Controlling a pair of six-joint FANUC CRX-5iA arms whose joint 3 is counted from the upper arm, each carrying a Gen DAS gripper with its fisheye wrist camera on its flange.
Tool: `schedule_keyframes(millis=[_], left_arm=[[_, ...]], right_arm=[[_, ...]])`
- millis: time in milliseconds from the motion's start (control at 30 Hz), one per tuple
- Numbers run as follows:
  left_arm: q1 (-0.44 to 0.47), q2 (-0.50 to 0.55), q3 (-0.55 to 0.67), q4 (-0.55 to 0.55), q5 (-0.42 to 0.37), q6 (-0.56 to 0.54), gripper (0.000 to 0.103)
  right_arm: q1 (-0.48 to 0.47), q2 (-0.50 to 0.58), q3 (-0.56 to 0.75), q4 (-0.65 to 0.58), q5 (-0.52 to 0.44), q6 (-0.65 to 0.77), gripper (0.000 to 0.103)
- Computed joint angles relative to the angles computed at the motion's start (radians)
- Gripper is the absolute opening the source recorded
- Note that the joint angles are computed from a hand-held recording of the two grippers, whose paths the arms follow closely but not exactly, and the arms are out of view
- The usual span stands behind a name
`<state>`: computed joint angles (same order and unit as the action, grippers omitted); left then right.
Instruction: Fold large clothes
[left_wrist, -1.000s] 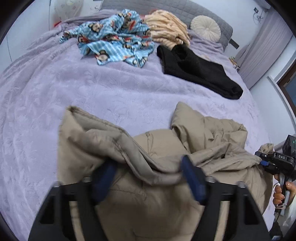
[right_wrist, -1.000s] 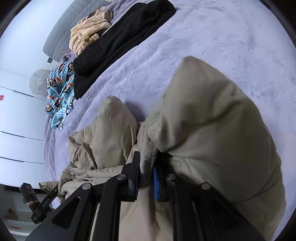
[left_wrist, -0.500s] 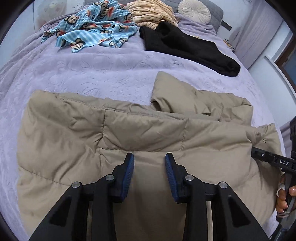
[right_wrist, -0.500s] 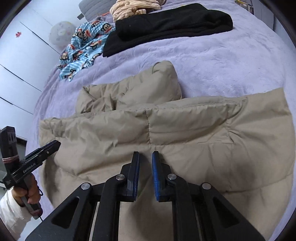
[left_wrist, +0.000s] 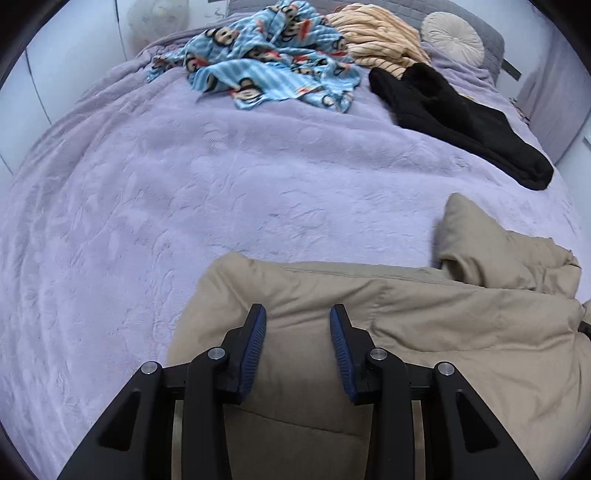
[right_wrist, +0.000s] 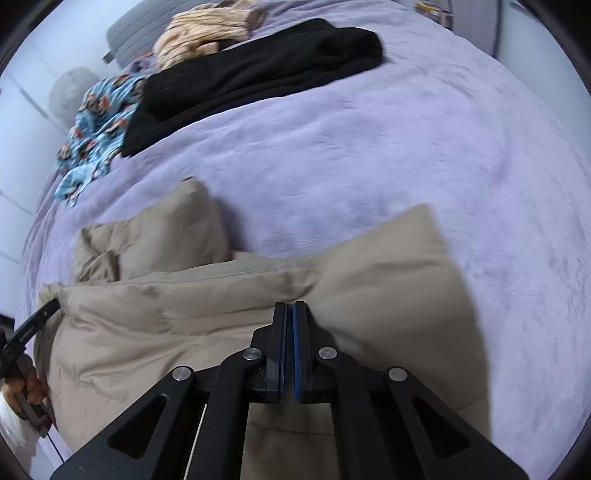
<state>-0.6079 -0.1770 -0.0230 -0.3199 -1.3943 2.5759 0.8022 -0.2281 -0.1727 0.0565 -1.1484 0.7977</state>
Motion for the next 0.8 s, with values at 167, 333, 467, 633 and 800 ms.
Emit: schedule_keyframes(millis=[167,333,467,633,800], left_arm=[[-0.006,0.042,0.0,-0.024,0.012,0.004,0.039],[0.02,0.055,-0.004,0.001,0.023,0.0,0.04],[-0.024,0.07,0.076,-0.042,-0.105,0.031,0.041],[-0.098,0.045,0.136,-0.077,-0.204,0.008,0.059],[-0.15,0.006,0.133,-0.058,-0.233,0.067,0.079]], right_arm=[[-0.126,-0.025,-0.075,-0.112,0.093,-0.041,0.0],[-0.094,0.022,-0.08,-0.041,0.107,-0.041,0.0],[-0.081,0.037,-0.049,-0.026,0.069,-0.071,0.0],[-0.007,-0.007,-0.03,0.04,0.012,-0.141,0.004],[0.062,-0.118,-0.066,0.036,0.003,-0.23,0.004]])
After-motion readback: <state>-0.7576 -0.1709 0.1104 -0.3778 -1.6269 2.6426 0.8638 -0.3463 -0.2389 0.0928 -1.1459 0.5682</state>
